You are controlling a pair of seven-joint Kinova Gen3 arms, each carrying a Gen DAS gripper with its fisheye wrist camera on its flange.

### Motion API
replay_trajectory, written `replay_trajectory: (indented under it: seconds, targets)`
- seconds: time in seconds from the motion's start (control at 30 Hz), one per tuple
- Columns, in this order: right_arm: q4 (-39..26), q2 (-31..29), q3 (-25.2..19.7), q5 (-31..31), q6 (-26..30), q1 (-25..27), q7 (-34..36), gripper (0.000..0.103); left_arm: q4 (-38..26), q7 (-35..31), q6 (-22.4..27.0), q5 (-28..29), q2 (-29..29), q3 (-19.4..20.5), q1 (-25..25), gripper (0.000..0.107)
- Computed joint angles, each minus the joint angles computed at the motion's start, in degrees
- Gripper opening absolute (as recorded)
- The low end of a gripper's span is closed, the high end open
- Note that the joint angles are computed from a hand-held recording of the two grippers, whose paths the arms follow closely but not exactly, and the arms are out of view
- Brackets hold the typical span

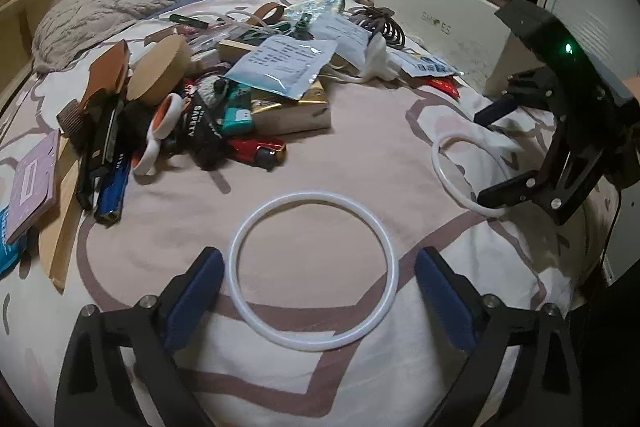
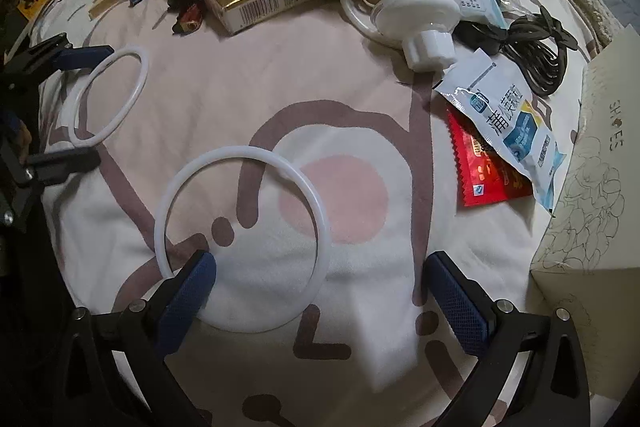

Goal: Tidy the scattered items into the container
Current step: 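Close the left gripper on its white ring while the right gripper closes on the other ring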

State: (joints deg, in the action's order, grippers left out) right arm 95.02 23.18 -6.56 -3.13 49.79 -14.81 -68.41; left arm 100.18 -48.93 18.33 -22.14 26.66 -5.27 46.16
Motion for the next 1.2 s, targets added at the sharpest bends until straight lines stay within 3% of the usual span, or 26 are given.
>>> replay_trajectory:
  seconds: [0.13,0.4,0.7,0.87,0.97,1.07,1.2]
  targets:
    - [0.87,-0.62,-0.26,0.33,-1.13,-0.30,0.17,0.103,0.51,1.87,-1.92,-0.58,0.59,-2.31,1.64,0.103]
    - [-0.31,-1.50,-1.49,-0.31,1.02,-0.45,5.18,0.103,3.12,5.94,-7.63,-1.81,1.45,-10.88,8.50,0.103]
    - [-1.24,-1.26,-2.43,-4.20,2.02,-1.17,7.09,0.103,4.48,3.78,-10.89,1.41,2.28,-17.00,13.45,0.103]
    - [-1.77,-1.36,-3.00,-8.67,2.17,0.68,8.16,0.103,5.17,1.44,-12.34,4.28,2.67,-19.70,15.61,0.103]
    - [-4.66,0.59,-3.68,-12.35,4.99,2.43,9.79,0.103,5.27,-0.22,-12.67,6.05,2.76,-20.34,16.06,0.103]
    - [-6.31,3.21,-2.82,-10.91,6.21,2.19,11.38,0.103,5.67,-1.54,-13.45,7.71,2.89,-21.65,17.14,0.103]
    - [-5.80,3.99,-2.19,-7.62,3.83,-1.98,7.95,0.103,5.90,-3.34,-14.12,10.00,3.34,-23.75,19.00,0.103]
